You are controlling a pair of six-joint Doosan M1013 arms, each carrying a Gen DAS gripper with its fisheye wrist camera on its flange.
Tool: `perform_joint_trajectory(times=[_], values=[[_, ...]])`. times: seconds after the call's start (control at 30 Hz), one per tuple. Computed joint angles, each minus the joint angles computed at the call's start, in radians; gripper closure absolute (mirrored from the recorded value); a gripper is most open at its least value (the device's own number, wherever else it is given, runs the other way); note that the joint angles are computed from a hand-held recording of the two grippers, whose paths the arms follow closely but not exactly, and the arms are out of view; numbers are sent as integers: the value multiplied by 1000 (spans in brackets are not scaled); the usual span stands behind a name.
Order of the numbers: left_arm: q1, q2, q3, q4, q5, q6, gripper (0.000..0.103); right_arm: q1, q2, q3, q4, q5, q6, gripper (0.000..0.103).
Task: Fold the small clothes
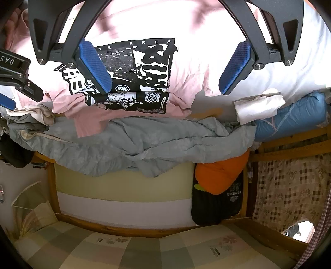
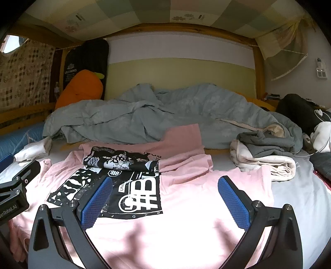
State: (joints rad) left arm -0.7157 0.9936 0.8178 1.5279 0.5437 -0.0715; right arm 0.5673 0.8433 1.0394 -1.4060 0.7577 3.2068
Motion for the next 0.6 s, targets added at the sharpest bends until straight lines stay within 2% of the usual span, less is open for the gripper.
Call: perform_joint_trajectory(times=[0.4, 0.5, 0.6], values=[[-1, 7, -14, -24, 19, 17, 0, 1, 0, -4, 1, 23, 3, 1], [7, -2, -4, -104, -35, 83, 0, 1, -5, 6, 1, 22, 21, 1], [3, -11, 16, -63, -17, 29, 0, 1, -4, 5, 3, 26, 18, 1]])
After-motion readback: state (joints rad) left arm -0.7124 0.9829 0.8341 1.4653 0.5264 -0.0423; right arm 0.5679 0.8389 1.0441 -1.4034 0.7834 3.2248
